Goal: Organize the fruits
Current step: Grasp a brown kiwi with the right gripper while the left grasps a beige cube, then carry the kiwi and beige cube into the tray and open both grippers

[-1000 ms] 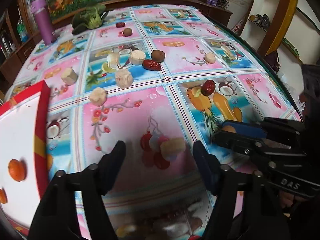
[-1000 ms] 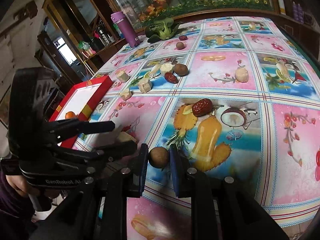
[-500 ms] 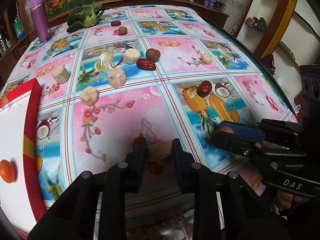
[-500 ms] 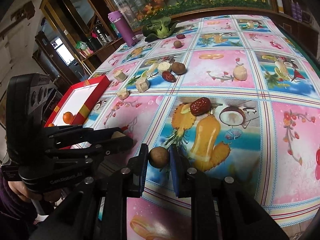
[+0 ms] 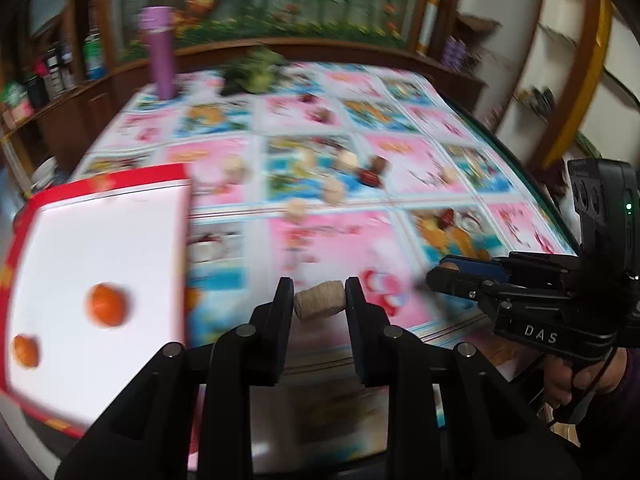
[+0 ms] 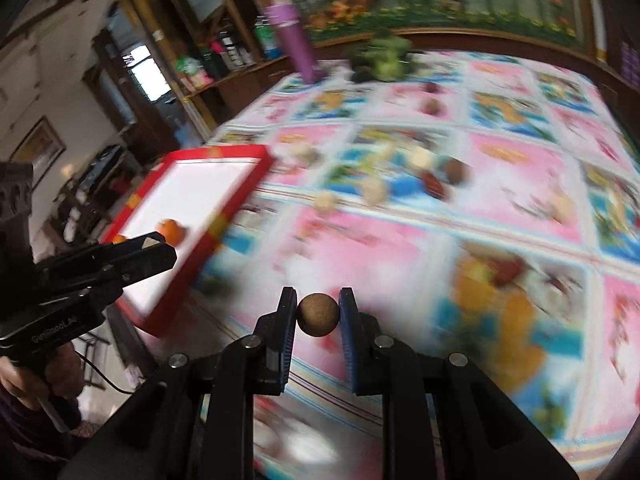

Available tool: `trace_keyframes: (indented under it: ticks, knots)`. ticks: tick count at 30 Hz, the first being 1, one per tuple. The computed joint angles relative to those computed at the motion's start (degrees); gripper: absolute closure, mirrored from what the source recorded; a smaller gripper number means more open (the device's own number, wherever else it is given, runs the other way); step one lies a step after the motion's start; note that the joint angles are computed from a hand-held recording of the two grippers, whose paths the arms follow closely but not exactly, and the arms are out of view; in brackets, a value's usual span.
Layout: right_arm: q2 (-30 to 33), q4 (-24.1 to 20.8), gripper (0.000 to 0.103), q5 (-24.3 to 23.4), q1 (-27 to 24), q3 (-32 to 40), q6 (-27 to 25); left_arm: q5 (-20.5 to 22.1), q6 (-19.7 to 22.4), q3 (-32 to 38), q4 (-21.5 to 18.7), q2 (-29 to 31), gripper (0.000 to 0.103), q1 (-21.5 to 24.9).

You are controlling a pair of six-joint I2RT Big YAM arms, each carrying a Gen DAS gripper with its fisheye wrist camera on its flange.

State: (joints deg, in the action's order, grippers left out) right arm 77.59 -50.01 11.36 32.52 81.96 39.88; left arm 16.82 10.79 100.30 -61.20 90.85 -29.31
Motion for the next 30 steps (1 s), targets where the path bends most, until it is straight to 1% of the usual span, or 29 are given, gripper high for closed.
trace_keyframes:
  ticks: [2, 5, 8, 12, 14, 17, 21, 23, 26, 29, 30]
  knots:
    - [3.9, 0.4, 0.083, -0.9, 0.9, 4.8, -2.3, 0.0, -1.0, -0.4, 0.8, -0.8, 0.075, 2.6]
    - [9.5, 0.7, 0.084, -2.5, 1.9, 11.4, -5.3, -1.9, -2.4, -1.6, 3.5, -2.1, 0.075, 6.9]
    - [14.9, 0.4, 0.084, -4.7, 2.8, 17.7, -7.2, -3.5, -3.5, -1.8, 5.1, -2.1, 0.075, 10.0]
    - [20.6, -1.0, 0.084, -5.3, 2.9, 24.1, -8.0, -6.2, -4.5, -1.9, 6.7, -1.4, 0.075, 13.4]
    - [22.8, -1.8, 0.084, -6.2, 2.1, 26.4, -6.8, -7.0, -4.7, -1.7, 7.2, -0.8, 0.075, 14.3]
    - [25.5, -3.6, 0.084, -6.7, 0.8, 29.7, -4.7, -7.1, -4.7, -0.6, 6.7, 0.7, 0.075, 15.3]
    - [29.1, -6.9, 0.084, -8.1, -0.5, 34.4, -3.0, -8.8, -4.7, 1.2, 5.7, 3.1, 0.075, 15.2]
    - [31.6, -9.6, 0.084, -8.5, -0.7, 37.9, -3.2, -9.7, -4.7, 1.6, 5.6, 3.9, 0.075, 15.1]
    - [33.3, -12.1, 0.083, -8.3, -0.4, 40.3, -3.2, -10.8, -5.0, 2.7, 5.0, 5.2, 0.075, 14.7]
    - [34.5, -13.6, 0.083, -8.5, -0.2, 41.9, -2.8, -12.0, -4.9, 3.5, 4.2, 6.2, 0.075, 14.3]
    - [34.5, -13.4, 0.083, -8.3, -0.2, 41.7, -2.7, -12.3, -5.0, 3.7, 3.8, 6.4, 0.075, 14.2]
